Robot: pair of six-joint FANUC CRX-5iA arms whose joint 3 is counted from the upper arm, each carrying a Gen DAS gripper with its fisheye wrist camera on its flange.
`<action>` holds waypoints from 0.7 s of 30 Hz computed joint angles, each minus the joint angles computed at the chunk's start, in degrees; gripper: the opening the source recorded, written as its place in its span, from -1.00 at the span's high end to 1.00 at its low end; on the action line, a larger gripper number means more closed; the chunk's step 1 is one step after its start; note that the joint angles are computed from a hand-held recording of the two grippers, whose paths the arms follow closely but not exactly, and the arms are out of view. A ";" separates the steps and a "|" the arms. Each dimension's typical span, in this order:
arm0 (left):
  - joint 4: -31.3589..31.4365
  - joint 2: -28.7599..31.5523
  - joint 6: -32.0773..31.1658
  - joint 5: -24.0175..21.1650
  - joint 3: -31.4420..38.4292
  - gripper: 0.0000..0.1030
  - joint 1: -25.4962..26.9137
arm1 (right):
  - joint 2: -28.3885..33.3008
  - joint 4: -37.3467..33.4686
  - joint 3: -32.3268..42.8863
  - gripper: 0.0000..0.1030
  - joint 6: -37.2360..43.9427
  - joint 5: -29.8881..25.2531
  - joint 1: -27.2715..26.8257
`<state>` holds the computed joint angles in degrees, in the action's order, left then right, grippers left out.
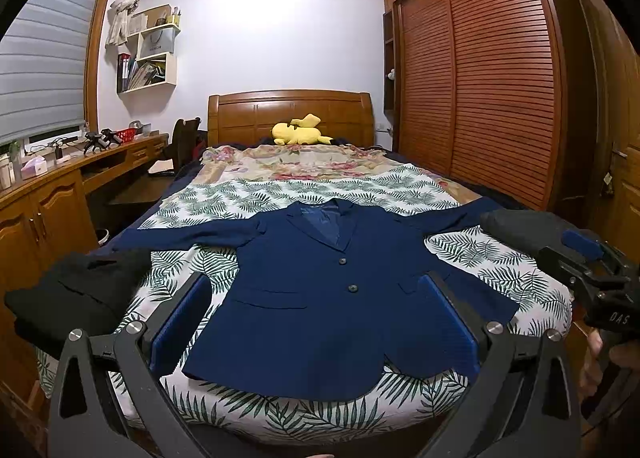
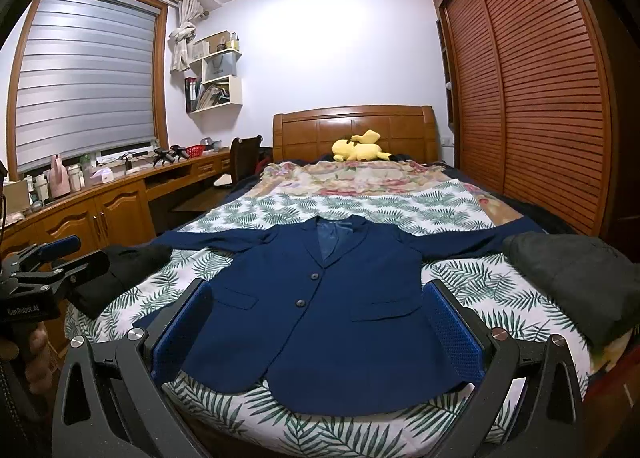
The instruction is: Fold large clothes
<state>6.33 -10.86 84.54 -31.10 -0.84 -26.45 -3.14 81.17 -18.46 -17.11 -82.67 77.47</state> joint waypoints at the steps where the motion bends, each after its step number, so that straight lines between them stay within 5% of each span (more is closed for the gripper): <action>1: -0.03 -0.02 -0.03 0.04 0.01 -1.00 -0.03 | 0.00 0.01 -0.03 -1.00 -0.07 0.06 -0.02; 21: 0.22 -0.23 -0.36 0.41 -0.40 -1.00 0.10 | -0.47 0.09 -0.35 -1.00 0.45 0.05 0.05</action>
